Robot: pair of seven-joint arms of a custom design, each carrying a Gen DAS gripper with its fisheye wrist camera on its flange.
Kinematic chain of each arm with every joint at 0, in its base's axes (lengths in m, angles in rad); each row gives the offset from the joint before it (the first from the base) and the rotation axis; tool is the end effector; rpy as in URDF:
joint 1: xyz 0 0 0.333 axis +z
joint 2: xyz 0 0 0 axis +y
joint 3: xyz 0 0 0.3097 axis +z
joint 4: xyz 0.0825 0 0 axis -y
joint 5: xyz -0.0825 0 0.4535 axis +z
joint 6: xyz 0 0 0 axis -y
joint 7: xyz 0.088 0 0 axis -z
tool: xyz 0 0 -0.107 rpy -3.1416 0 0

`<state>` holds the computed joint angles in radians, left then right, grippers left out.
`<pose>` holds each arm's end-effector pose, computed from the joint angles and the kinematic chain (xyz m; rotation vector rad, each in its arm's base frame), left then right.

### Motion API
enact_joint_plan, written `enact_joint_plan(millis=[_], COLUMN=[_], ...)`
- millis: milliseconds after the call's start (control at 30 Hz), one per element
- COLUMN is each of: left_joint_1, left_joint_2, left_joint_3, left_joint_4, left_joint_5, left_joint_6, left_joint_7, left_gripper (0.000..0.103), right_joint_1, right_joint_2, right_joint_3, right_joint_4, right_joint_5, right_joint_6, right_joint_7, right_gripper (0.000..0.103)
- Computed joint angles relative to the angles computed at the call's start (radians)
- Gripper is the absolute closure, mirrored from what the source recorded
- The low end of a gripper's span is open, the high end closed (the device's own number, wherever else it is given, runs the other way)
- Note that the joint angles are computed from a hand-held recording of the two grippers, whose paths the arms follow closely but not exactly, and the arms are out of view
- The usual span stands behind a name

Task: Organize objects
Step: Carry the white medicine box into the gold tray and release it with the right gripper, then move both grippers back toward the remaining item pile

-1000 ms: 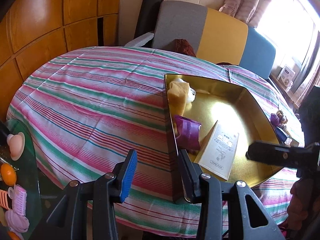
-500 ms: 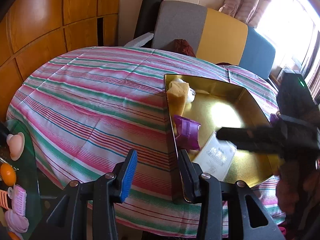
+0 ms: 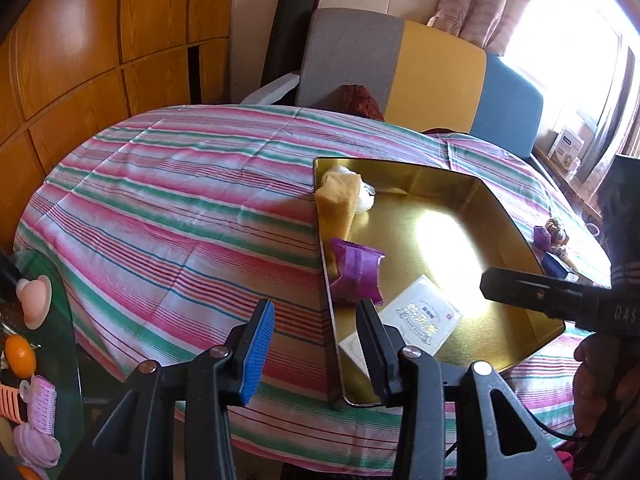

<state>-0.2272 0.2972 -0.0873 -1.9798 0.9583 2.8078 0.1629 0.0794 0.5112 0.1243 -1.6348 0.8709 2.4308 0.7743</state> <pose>0.6400 -0.2474 0.3119 -2.0538 1.5636 -0.7034 0.7499 0.1464 0.3109 -1.9782 1.3521 0.1337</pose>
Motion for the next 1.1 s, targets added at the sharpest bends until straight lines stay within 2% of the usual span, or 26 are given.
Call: enact_joint_plan(millis=[267, 600, 867, 1100], left_joint_1=[-0.018, -0.036, -0.044, -0.054], left_joint_2=[0.011, 0.03, 0.066, 0.11], left_joint_3=[-0.01, -0.019, -0.033, -0.044], left_joint_4=[0.024, 0.055, 0.097, 0.15], left_joint_5=[0.006, 0.002, -0.054, -0.115], left_joint_6=[-0.024, -0.028, -0.01, 0.025], left_joint_7=[0.019, 0.073, 0.167, 0.271], left_gripper=[0.059, 0.056, 0.056, 0.056], right_joint_1=[0.013, 0.001, -0.037, -0.057], right_joint_2=[-0.101, -0.159, -0.177, -0.174], right_joint_3=[-0.021, -0.059, -0.104, -0.19], right_joint_4=[-0.129, -0.207, -0.226, -0.234], right_joint_5=[-0.023, -0.059, -0.096, -0.231], right_joint_6=[0.166, 0.272, 0.33, 0.397], right_joint_7=[-0.105, -0.124, -0.053, 0.138], right_gripper=[0.01, 0.005, 0.005, 0.005])
